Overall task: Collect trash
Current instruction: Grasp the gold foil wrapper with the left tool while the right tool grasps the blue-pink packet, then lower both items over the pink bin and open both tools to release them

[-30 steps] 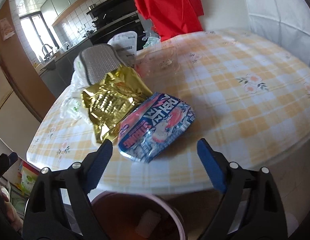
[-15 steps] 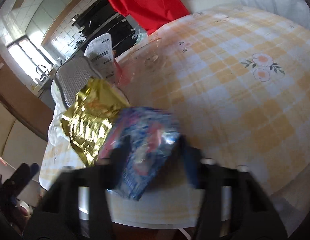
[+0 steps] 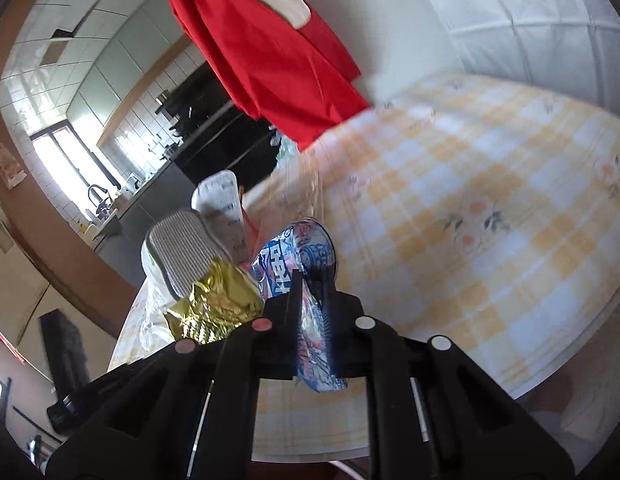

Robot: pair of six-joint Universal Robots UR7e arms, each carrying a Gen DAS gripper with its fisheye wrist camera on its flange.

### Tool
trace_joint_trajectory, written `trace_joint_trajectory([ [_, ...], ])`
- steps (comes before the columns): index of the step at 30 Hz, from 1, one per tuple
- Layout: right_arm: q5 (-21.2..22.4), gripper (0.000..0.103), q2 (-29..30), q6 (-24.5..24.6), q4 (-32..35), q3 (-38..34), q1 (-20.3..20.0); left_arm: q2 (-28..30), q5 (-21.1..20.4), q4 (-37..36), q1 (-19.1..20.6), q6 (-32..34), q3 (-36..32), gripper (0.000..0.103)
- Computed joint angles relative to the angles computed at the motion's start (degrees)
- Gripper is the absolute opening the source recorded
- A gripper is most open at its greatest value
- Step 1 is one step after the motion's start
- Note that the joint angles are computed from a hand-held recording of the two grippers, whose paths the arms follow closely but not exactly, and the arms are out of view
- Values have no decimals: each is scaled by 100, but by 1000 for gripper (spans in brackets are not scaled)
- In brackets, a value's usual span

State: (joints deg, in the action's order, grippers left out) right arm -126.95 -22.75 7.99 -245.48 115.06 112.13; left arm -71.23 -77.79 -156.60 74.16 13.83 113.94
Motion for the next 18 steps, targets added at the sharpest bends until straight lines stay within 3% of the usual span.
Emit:
trace_joint_trajectory([
  [3, -79, 13, -17, -145, -99, 37, 71, 162, -23, 93, 18, -191, -159, 57],
  [6, -113, 13, -29, -208, -123, 64, 124, 226, 2, 175, -21, -187, -208, 38],
  [8, -145, 13, -16, -260, -152, 67, 163, 168, 251, 149, -128, -176, -124, 23],
  [18, -297, 13, -10, -498, -294, 45, 461, -688, -1, 47, -386, 260, 397, 15],
])
